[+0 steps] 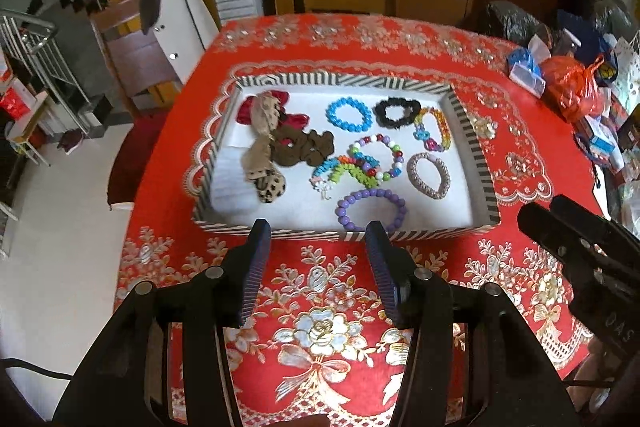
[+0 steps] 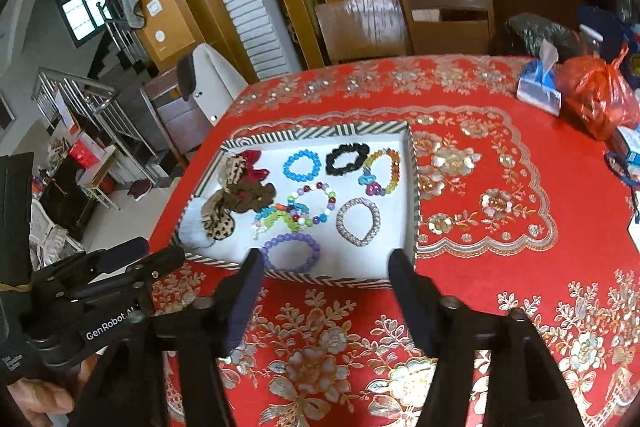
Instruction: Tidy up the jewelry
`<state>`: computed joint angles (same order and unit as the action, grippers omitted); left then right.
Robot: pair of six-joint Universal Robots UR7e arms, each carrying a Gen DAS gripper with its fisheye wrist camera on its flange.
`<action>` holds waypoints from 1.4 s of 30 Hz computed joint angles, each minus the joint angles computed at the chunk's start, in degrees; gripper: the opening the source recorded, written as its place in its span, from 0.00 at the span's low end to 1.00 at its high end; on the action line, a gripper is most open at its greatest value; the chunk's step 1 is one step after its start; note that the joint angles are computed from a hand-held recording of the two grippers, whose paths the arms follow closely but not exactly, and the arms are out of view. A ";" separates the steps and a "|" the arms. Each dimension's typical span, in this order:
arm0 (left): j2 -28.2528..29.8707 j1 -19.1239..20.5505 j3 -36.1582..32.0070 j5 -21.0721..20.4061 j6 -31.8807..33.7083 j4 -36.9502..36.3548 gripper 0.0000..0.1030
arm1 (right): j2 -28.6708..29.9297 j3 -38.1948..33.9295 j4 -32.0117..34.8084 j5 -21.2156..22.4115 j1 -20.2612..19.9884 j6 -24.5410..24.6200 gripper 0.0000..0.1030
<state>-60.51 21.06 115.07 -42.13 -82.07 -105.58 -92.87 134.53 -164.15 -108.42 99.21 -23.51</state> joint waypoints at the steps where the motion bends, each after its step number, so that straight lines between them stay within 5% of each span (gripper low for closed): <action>1: -0.33 -0.44 0.13 0.17 -0.79 0.64 0.47 | -0.45 0.38 -0.55 0.05 0.44 -0.16 0.63; 25: -3.23 -6.89 -0.29 3.47 -12.89 14.13 0.47 | -4.67 4.10 -2.20 -0.08 4.13 -1.40 0.64; 42: -2.52 -7.09 -0.88 3.25 -12.87 14.62 0.47 | -5.12 3.84 -1.15 -0.33 3.73 -1.65 0.64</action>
